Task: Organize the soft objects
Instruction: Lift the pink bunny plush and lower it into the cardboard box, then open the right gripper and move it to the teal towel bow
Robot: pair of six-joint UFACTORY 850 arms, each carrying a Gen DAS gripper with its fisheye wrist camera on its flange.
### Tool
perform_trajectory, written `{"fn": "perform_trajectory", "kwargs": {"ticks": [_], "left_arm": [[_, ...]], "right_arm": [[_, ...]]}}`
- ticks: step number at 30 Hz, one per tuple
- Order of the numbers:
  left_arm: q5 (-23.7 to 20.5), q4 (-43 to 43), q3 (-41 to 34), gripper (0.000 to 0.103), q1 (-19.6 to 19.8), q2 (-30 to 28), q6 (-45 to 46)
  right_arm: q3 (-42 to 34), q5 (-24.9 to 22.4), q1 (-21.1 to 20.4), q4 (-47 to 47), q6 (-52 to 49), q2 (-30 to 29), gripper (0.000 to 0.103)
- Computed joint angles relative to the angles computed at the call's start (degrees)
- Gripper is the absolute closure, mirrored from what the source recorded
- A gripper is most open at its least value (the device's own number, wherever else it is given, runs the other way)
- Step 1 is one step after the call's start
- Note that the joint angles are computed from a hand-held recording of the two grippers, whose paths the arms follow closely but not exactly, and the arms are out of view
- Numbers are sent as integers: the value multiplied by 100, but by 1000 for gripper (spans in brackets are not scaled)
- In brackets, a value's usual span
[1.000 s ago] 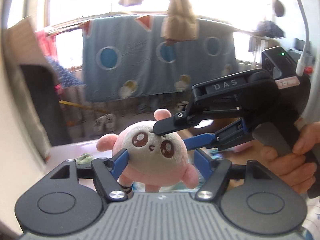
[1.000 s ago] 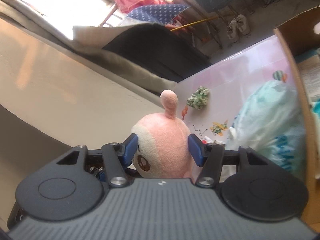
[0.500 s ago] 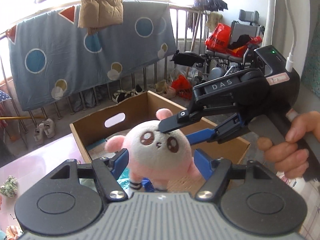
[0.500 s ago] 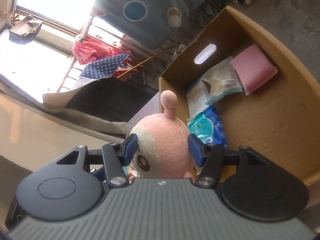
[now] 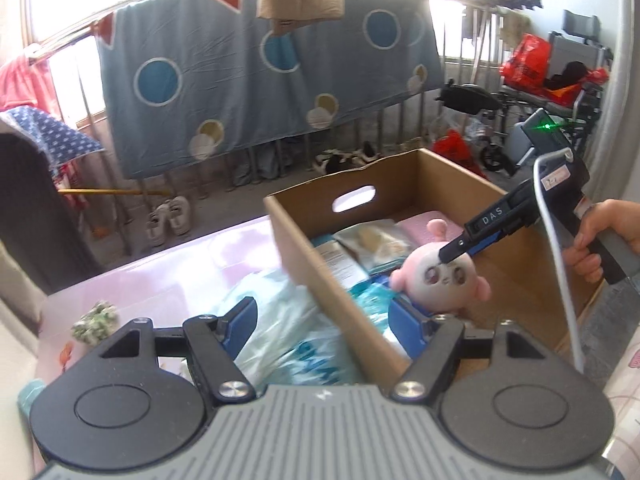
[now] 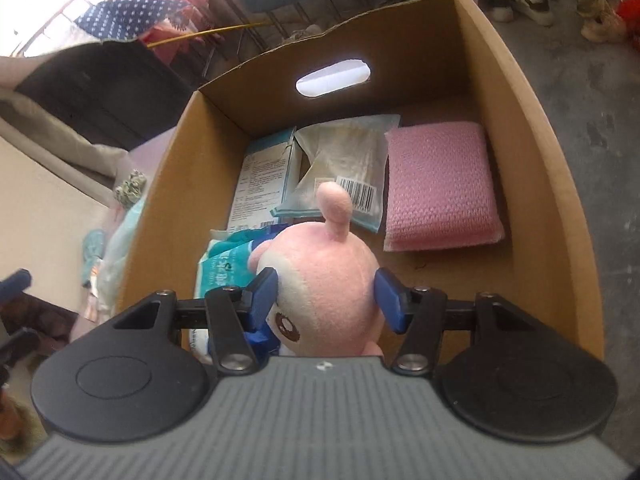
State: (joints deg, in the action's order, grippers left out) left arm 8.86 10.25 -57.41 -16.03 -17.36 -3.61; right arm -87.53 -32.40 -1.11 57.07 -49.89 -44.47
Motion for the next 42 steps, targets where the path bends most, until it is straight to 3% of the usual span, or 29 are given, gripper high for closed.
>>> {"fn": "perform_trajectory", "kwargs": {"ticks": [2, 11, 17, 19, 22, 28, 32, 36, 42], "left_arm": [[-26, -150, 43, 29, 79, 26, 120], [58, -441, 529, 29, 369, 333, 455], [147, -1045, 924, 29, 621, 582, 1020], [214, -1123, 1117, 29, 756, 716, 1043], [313, -1559, 1404, 28, 939, 914, 1412], [508, -1957, 1909, 28, 1450, 1289, 1594], [700, -2812, 2080, 28, 1772, 1368, 2295], [1200, -3734, 2189, 28, 2026, 1304, 3038], [1913, -4463, 2055, 28, 2239, 866, 3561]], "right_arm": [[-162, 283, 94, -214, 53, -132, 46], [-243, 955, 253, 420, 97, -293, 43], [-258, 1092, 401, -409, 806, -232, 40], [-154, 1147, 394, -484, 1004, -102, 34], [212, 1318, 354, 210, 466, 211, 27], [742, 1359, 416, 1472, -551, 816, 27], [856, 1076, 641, 2172, -1233, 1156, 27], [517, 429, 1034, 2355, -1387, 1110, 27], [-1033, -629, 1881, 2012, -660, 39, 27]]}}
